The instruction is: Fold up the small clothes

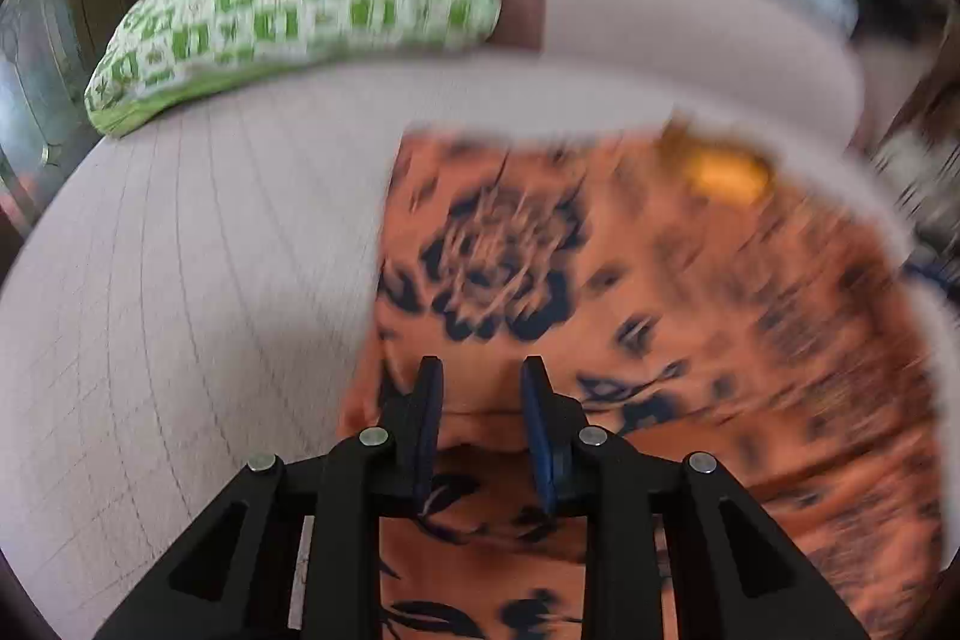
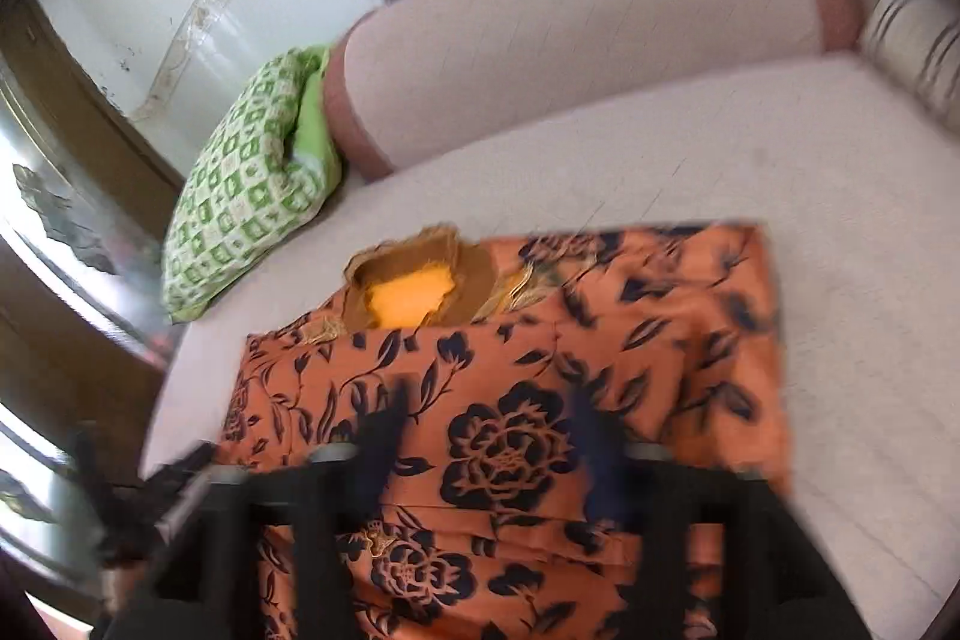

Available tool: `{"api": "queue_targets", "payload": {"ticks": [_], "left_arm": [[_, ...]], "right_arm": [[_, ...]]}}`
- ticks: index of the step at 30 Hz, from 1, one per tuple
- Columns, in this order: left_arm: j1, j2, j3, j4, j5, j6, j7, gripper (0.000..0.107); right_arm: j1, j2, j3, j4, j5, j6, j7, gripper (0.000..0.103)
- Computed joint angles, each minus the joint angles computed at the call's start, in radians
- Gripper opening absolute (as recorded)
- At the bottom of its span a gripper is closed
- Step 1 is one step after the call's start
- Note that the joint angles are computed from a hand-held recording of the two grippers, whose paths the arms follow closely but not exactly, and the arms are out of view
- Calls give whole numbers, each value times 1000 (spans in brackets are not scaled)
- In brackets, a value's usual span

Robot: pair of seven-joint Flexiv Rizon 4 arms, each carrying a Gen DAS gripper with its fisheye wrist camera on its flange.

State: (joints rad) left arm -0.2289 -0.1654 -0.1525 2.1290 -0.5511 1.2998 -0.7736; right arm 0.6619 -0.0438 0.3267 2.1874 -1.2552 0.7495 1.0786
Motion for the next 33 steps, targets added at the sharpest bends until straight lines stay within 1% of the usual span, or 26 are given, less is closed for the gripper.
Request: {"api": "queue_targets", "payload": {"ticks": [1, 2, 3, 4, 5, 6, 7, 9, 10, 11, 12, 13, 14, 15, 17, 19, 20, 22, 23, 24, 26, 27, 28, 30, 31, 33], "left_arm": [[-6, 2, -5, 21, 21, 60, 10, 27], [12, 13, -42, 52, -24, 111, 71, 27], [7, 24, -47, 72, -46, 136, 103, 26], [-5, 26, -50, 82, -93, 157, 139, 26], [-4, 25, -58, 86, -123, 157, 155, 26], [-8, 18, -45, 76, -109, 134, 130, 26], [-7, 23, -52, 81, -138, 134, 141, 26], [-7, 17, -49, 71, -153, 126, 153, 26], [-4, 20, -55, 75, -180, 124, 175, 26], [-5, 15, -54, 67, -191, 117, 180, 26], [-3, 17, -56, 66, -214, 104, 193, 26], [-6, 6, -63, 55, -241, 101, 202, 27], [-4, 4, -68, 51, -275, 91, 218, 27], [-4, -2, -65, 42, -291, 77, 221, 27], [-8, 11, -64, 45, -333, 58, 246, 32], [-16, 48, -43, 59, -350, 21, 251, 40], [-26, 71, -34, 73, -376, 22, 269, 43], [-51, 143, -7, 118, -476, 11, 336, 61], [-65, 193, 16, 149, -523, 0, 363, 66], [-77, 231, 41, 173, -534, -8, 368, 72], [-90, 321, 103, 235, -529, -39, 369, 75], [-79, 355, 130, 258, -474, -71, 332, 75], [-47, 403, 166, 285, -375, -141, 272, 75], [-16, 456, 213, 314, -276, -228, 220, 75], [9, 494, 239, 339, -216, -280, 195, 75], [35, 535, 265, 369, -149, -331, 167, 75]], "right_arm": [[-20, 5, -15, 32, -26, 49, 46, 69], [-49, 13, -31, 76, -38, 118, 113, 66], [-69, 26, -38, 113, -42, 159, 187, 63], [-85, 50, -37, 140, -83, 171, 270, 61], [-93, 55, -42, 134, -133, 164, 287, 61], [-93, 58, -33, 120, -145, 144, 254, 61], [-96, 55, -32, 102, -174, 144, 232, 61], [-104, 39, -66, 76, -276, 206, 245, 65], [-118, 28, -66, 73, -263, 229, 212, 65], [-137, -5, -55, 78, -184, 247, 168, 60], [-155, -14, -50, 97, -141, 268, 190, 51], [-146, -2, -66, 118, -163, 267, 276, 46], [-135, 16, -54, 122, -172, 228, 316, 47], [-116, 23, -35, 105, -148, 174, 290, 48], [-69, 26, 2, 52, -101, 80, 185, 52], [-6, 18, 42, 2, -58, -34, 140, 57], [28, 22, 65, -14, -13, -97, 118, 58], [125, -6, 122, -77, 102, -275, 61, 60], [172, -20, 142, -101, 138, -346, 46, 66], [218, -24, 162, -122, 195, -410, 24, 68], [305, -50, 198, -175, 323, -522, -2, 68], [349, -52, 218, -187, 378, -566, 20, 68], [377, -51, 228, -187, 424, -563, 43, 68], [428, -60, 238, -176, 493, -532, 136, 68], [450, -65, 239, -163, 503, -504, 188, 68], [479, -77, 234, -133, 498, -422, 280, 68]]}}
